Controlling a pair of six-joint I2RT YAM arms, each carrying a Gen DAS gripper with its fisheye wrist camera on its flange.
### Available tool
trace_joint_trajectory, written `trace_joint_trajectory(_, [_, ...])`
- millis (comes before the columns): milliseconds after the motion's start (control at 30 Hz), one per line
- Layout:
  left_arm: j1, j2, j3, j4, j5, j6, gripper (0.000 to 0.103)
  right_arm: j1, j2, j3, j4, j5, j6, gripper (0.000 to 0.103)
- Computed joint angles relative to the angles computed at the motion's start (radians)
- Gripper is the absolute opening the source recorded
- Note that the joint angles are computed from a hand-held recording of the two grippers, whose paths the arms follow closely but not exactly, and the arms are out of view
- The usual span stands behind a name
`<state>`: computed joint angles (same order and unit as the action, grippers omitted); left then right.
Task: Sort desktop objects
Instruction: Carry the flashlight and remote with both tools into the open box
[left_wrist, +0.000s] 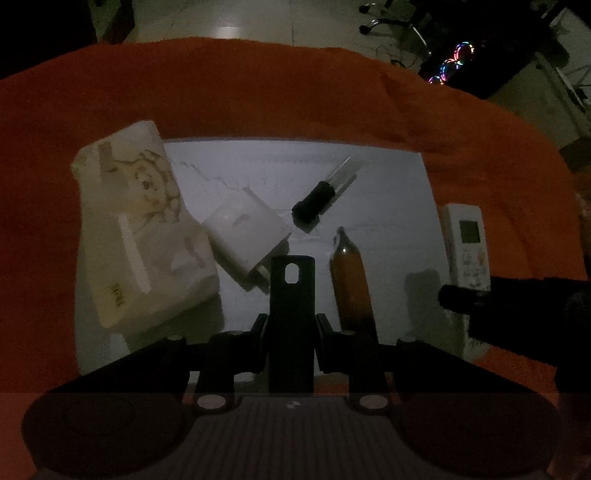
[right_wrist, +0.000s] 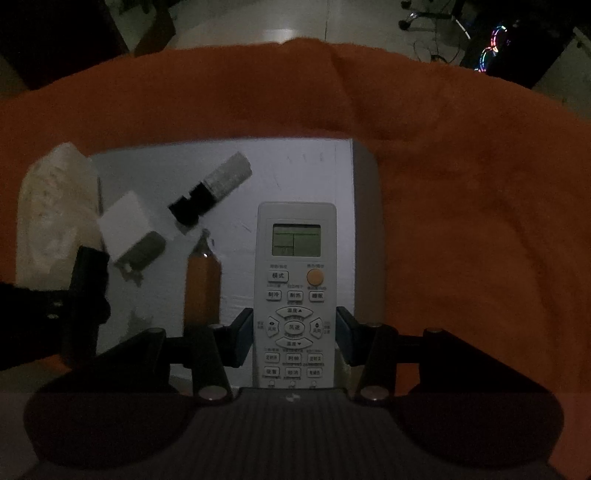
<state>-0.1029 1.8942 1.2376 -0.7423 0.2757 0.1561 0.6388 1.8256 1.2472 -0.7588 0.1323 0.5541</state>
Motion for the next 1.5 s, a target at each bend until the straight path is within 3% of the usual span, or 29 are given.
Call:
trace_joint_trajectory(500, [0.039, -0.286, -0.105, -0.139, 0.009, 0.064, 0.021, 0.156, -0.219, 0.029, -0.161, 0.068, 0.133, 0.049])
trace_joint_trajectory(800, [0.046, -0.514, -0.268, -0.178, -0.012, 0.081, 0.021, 0.298, -0.334, 0.032, -0.274, 0.113, 0.243, 0.049])
trace_joint_trajectory(1000, [0.150, -0.649, -0.357, -0.244, -0.020, 0.194, 0.021, 0.405, -0.385, -0.006, -0.292, 0.113, 0.335, 0.049])
trace_joint_trajectory(1300, [0.463, -0.790, -0.504, -0.339, -0.010, 0.501, 0.021, 0.579, -0.452, -0.122, -0.230, 0.083, 0.501, 0.049])
trace_joint_trajectory(1500, [0.570, -0.782, -0.612, -0.282, -0.043, 0.610, 0.021, 0.666, -0.451, -0.249, -0.129, 0.020, 0.626, 0.049])
